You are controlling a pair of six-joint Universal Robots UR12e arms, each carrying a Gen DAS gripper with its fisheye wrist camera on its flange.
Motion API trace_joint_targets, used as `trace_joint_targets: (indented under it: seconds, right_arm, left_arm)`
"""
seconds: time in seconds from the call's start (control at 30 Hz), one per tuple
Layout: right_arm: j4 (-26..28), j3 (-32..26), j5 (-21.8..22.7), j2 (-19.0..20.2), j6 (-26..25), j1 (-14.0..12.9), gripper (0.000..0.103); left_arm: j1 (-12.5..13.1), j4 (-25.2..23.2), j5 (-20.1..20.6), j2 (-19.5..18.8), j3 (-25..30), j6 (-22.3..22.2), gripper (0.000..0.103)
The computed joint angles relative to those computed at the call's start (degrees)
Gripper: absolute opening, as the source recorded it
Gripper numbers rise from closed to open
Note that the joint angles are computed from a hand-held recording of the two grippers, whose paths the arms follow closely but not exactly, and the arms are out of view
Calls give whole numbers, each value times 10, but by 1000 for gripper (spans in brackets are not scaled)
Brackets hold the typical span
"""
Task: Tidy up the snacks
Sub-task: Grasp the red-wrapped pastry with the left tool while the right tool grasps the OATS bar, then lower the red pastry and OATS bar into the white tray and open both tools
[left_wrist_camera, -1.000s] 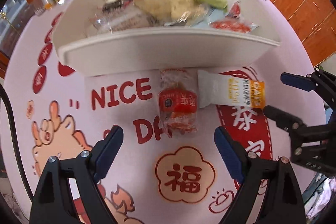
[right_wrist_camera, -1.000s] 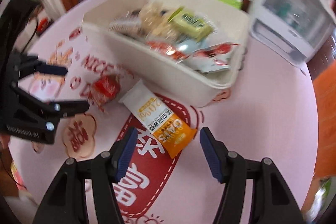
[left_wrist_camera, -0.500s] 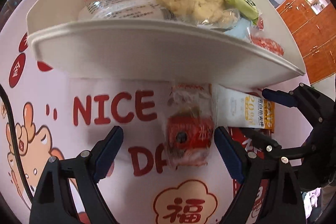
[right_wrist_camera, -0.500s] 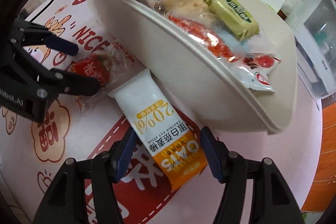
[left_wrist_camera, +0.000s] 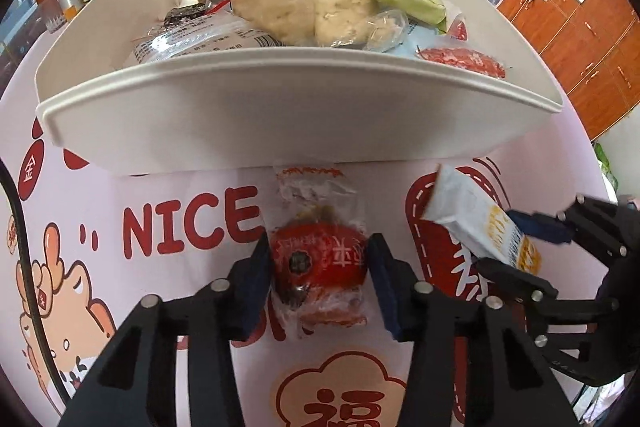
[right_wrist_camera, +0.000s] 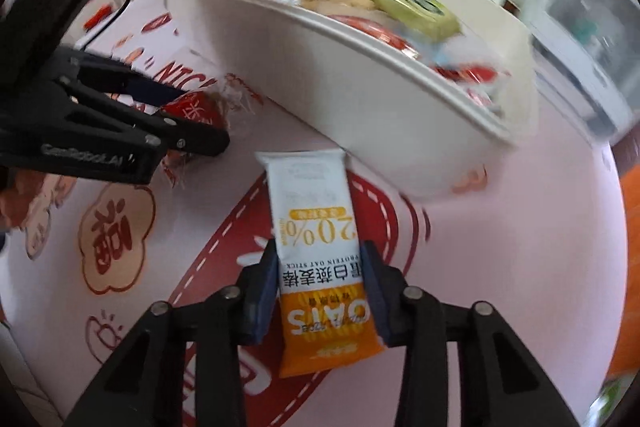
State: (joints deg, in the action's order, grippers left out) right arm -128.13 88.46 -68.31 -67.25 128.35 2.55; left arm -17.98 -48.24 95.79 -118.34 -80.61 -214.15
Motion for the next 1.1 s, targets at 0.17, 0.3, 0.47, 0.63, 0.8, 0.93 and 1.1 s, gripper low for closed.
trace_joint_targets:
  seconds: [0.17, 0.3, 0.47, 0.63, 0.8, 0.93, 1.1]
  right_arm:
    - [28, 6, 31, -12, 60, -15, 38]
    - [42, 15, 54, -26, 83, -24, 38]
    - [43, 16, 86, -41, 95, -29, 38]
    - [12, 14, 107, -53, 93, -26, 38]
    - [-25, 1, 112, -59, 99, -19, 38]
    - [-58, -15, 121, -60, 114, -18, 38]
    - [-98, -46, 128, -57, 144, -14, 38]
  left_arm:
    - [2, 21, -10, 15, -23, -5, 42]
    - [0, 35, -4, 36, -42, -3, 42]
    - [-4, 55, 12, 65, -56, -5, 42]
    - [-13, 39, 54, 79, -43, 6, 42]
    - [-18, 24, 100, 90, -26, 27, 42]
    - [-22, 10, 142, 97, -11, 44, 43]
    - [-23, -2, 192, 95, 23, 64, 43]
